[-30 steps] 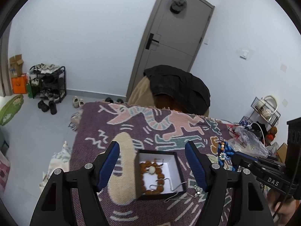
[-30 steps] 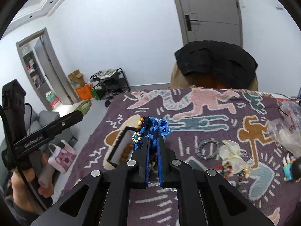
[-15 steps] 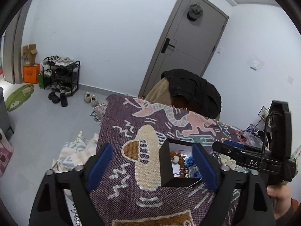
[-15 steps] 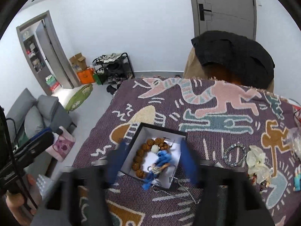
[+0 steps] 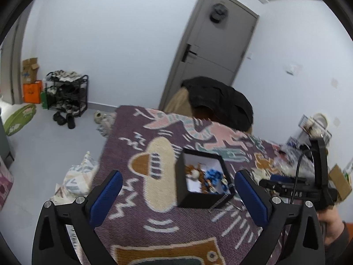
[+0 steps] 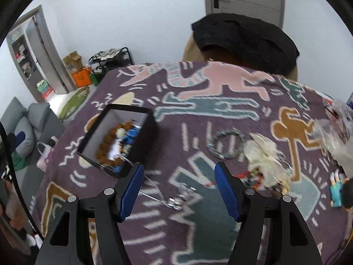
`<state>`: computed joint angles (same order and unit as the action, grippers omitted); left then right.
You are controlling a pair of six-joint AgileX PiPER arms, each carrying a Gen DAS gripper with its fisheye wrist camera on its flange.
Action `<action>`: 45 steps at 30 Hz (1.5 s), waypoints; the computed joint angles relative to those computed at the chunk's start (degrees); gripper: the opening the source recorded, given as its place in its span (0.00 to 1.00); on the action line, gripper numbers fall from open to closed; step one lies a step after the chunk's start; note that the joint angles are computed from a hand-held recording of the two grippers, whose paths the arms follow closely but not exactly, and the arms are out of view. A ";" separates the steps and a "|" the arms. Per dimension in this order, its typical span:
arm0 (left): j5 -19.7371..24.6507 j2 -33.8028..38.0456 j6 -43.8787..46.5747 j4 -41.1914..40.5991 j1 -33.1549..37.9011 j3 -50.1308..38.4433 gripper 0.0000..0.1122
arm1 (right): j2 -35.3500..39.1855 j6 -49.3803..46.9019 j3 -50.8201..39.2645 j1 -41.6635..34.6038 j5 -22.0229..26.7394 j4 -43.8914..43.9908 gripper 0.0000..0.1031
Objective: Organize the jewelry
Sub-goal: 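Lower the blue tassel ornament into the black box and open the right gripper, then grasp the silver charm on a chain with the left gripper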
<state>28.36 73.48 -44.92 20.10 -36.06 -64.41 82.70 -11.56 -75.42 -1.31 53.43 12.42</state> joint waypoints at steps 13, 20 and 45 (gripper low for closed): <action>7.95 16.41 3.56 -2.30 -13.27 -16.53 0.63 | -2.32 -13.21 4.18 -21.22 2.92 13.21 0.52; 14.56 25.82 8.32 -6.57 -15.65 -28.14 0.52 | -0.69 -18.36 5.16 -27.65 5.09 17.11 0.36; 38.42 52.73 16.02 -6.95 -18.28 -61.47 0.40 | 6.07 -8.62 6.81 -21.56 -4.12 2.76 0.10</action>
<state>66.78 126.21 -28.90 13.15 -54.33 -125.88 88.77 -20.19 -68.61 -22.87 49.32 15.18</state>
